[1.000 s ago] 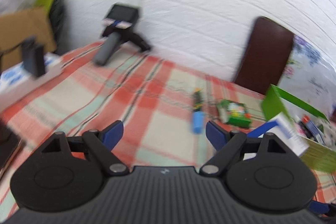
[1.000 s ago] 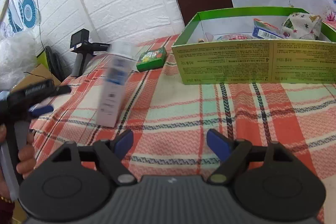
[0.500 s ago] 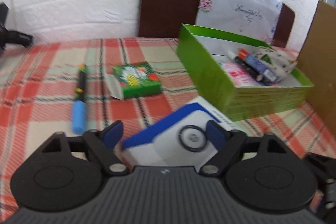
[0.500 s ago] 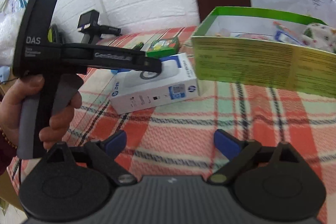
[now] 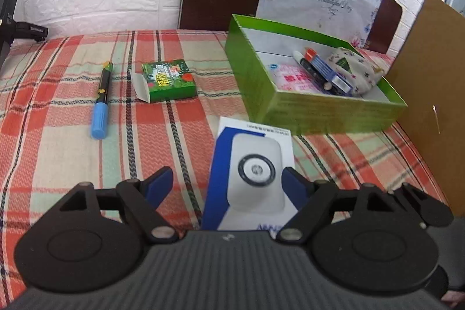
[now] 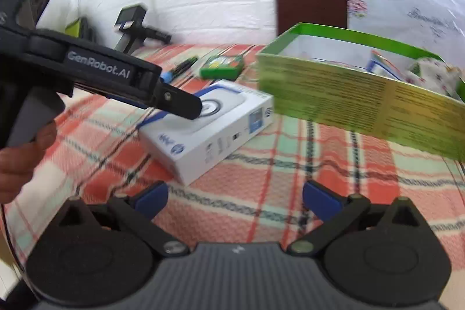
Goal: Organize objects
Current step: 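Carry the HP box into the green box and open the left gripper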
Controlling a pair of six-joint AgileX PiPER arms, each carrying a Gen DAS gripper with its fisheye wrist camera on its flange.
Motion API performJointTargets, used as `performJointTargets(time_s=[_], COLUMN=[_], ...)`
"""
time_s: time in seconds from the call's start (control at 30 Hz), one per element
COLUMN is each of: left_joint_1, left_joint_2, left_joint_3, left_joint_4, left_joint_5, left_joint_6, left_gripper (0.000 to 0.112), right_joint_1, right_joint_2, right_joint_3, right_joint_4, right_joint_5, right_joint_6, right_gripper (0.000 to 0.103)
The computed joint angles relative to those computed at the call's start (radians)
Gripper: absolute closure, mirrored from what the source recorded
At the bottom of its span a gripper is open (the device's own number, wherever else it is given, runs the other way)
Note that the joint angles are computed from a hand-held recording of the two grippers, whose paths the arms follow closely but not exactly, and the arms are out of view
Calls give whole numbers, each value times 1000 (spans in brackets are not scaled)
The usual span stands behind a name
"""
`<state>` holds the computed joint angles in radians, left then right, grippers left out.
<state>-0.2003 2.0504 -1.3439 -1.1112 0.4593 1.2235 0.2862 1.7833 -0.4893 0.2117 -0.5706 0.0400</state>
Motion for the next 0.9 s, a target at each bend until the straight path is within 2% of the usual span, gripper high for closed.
performJointTargets(time_s=[0.03,0.07,0.17,0.23,0.27,0.3,0.37,0.5,0.6,0.7,0.77,0.8,0.83,0.87,0.9], left_joint_1=[-1,-3,9,10,2,-15,-18,14,-27,-86,-131,-150,-178,-212,-245], left_joint_2=[18,40,69,64,45,14,-47,-177,-194,-124,-46,3,52,93,121], left_joint_3=[-35,-70,-103,-94,-68,-29,44,165,112,-45,-197,-280,-358,-408,-419], left_joint_4=[60,111,105,98,96,104,57,-253,-313,-256,-112,-35,61,161,261], left_joint_5=[22,48,125,153,133,80,25,53,48,54,43,44,22,-41,-141], left_joint_6=[-71,-125,-147,-156,-156,-157,-116,150,193,129,-48,-148,-248,-348,-438], left_gripper=[46,52,55,57,57,57,60,61,61,61,60,55,44,40,39], right_joint_1=[-1,-4,-30,-25,-5,14,32,95,45,-68,-156,-193,-218,-236,-244], right_joint_2=[4,11,63,115,127,128,111,47,6,-10,9,37,75,119,172], right_joint_3=[-15,-34,-115,-182,-191,-197,-160,-40,-38,-109,-199,-255,-322,-395,-474], right_joint_4=[0,-17,-168,-190,-144,-113,-116,27,35,-8,-66,-75,-58,-16,67], right_joint_5=[9,23,74,100,84,81,27,-204,-257,-183,-86,-44,3,58,119], right_joint_6=[-9,-7,72,70,17,-16,-10,-123,-174,-192,-165,-161,-180,-222,-296], right_gripper=[1,1,2,6,6,7,11,11,11,11,11,11,4,0,0])
